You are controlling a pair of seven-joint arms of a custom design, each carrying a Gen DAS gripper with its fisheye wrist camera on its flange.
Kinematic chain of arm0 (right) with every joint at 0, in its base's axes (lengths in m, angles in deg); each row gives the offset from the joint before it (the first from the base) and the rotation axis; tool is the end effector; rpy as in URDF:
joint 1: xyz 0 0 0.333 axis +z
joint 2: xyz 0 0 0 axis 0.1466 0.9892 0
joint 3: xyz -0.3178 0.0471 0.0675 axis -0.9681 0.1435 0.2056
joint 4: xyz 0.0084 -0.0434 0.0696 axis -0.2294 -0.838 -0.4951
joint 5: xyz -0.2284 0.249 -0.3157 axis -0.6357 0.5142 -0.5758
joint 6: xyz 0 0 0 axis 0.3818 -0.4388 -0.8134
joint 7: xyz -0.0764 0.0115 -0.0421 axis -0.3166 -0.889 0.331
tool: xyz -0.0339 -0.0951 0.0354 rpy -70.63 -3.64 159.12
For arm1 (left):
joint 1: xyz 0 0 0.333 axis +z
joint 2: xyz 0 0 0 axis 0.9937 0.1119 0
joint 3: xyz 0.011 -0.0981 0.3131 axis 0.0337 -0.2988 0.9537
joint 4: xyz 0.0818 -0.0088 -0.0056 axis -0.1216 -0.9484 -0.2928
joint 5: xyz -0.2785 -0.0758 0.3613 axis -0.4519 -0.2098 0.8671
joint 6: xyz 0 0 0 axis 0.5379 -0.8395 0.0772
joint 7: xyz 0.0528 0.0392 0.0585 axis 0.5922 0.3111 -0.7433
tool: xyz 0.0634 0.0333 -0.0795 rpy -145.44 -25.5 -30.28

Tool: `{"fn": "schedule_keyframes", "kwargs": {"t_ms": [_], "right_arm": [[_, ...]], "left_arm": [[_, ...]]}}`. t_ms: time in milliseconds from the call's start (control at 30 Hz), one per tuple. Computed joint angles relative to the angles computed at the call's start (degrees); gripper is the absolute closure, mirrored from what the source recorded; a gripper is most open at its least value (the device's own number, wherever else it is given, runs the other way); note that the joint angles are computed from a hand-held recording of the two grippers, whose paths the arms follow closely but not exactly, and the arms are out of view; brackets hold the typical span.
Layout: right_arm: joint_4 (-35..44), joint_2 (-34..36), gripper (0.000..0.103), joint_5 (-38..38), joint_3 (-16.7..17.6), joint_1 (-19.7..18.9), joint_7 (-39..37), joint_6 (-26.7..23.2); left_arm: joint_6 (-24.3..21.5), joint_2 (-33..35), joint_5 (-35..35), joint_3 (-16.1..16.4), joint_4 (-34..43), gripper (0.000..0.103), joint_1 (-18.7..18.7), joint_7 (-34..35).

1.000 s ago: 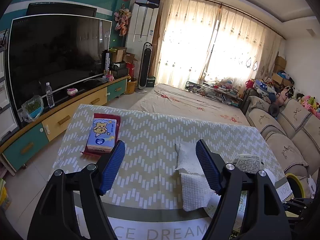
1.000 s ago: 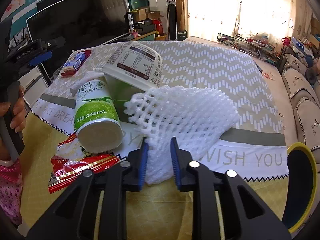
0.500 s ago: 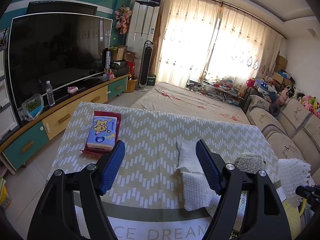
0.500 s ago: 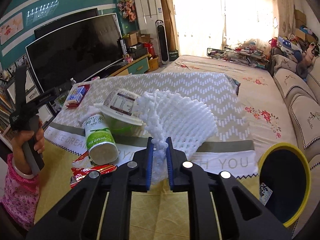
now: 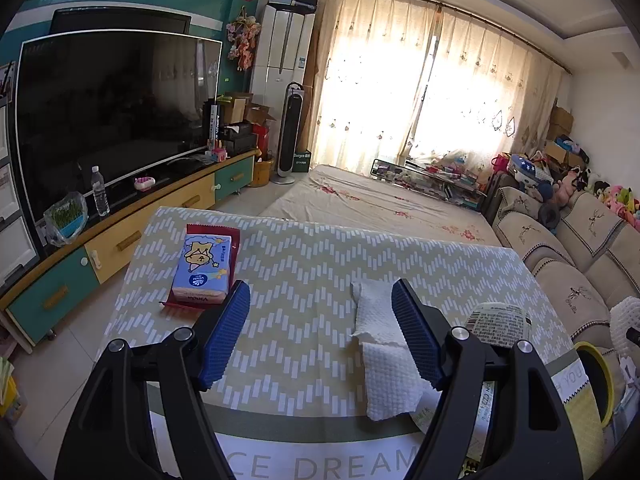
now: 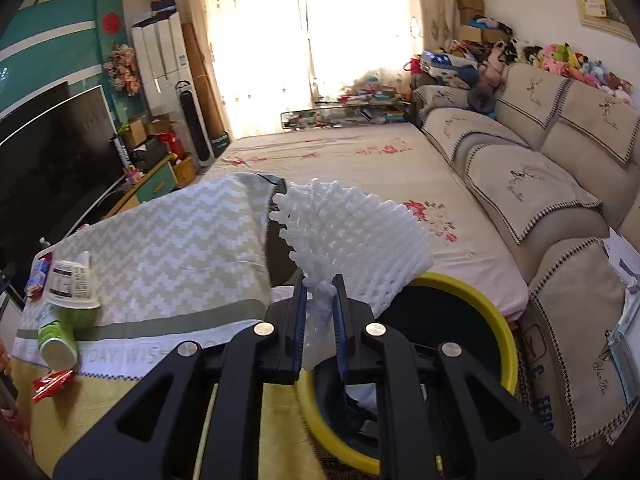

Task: Collect trash
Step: 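Carry the foam net into the bin and release it, then grasp the upside-down white plastic cup with the left gripper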

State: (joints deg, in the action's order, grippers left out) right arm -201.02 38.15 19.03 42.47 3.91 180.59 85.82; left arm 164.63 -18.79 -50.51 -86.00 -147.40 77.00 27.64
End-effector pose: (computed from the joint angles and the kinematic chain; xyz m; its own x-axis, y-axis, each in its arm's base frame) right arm 0.4469 0.0789 0.5648 -0.4399 -0.8895 -0.1235 -0.5345 0.3698 -0.7600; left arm 0.6319 -0.1701 0.5511 -0.1740 -0.9700 0.1697 -0.5288 -0.0533 -0.8471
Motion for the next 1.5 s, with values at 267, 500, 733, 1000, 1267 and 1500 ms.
{"fn": "schedule_keyframes", "kwargs": {"t_ms": [267, 500, 733, 1000, 1267, 1500], "right_arm": [[-1.7, 2.5, 0.083, -0.4, -1.5, -2.4, 2.1, -2.1], [-1.7, 4.3, 0.053, -3.6, -0.6, -3.4, 8.0, -3.4], [0.6, 5.0, 0.049, -7.9, 0.3, -2.7, 12.1, -8.3], [2.7, 6.0, 0.047, -9.5, 0.0, -1.6, 15.9, -1.2], [7.0, 7.3, 0.044, -25.2, 9.5, -9.1, 32.2, 9.1], [8.6, 6.3, 0.037, -39.5, 13.2, -9.5, 41.5, 8.2]], "left_arm": [[-0.8, 0.6, 3.8, -0.1, 0.5, 0.030, 0.3, -2.4], [-1.2, 0.5, 4.3, -0.2, 0.7, 0.030, 0.1, -2.2], [-1.1, 0.1, -4.1, -0.4, 0.6, 0.030, -1.3, 6.7], [-3.9, -1.2, -28.7, 0.0, 1.4, 0.030, -6.3, 35.0], [-12.9, -1.9, -33.2, -1.2, 3.4, 0.028, -7.5, 44.0], [-24.5, 3.4, -16.8, -3.0, 11.8, 0.028, -6.6, 31.5]]}}
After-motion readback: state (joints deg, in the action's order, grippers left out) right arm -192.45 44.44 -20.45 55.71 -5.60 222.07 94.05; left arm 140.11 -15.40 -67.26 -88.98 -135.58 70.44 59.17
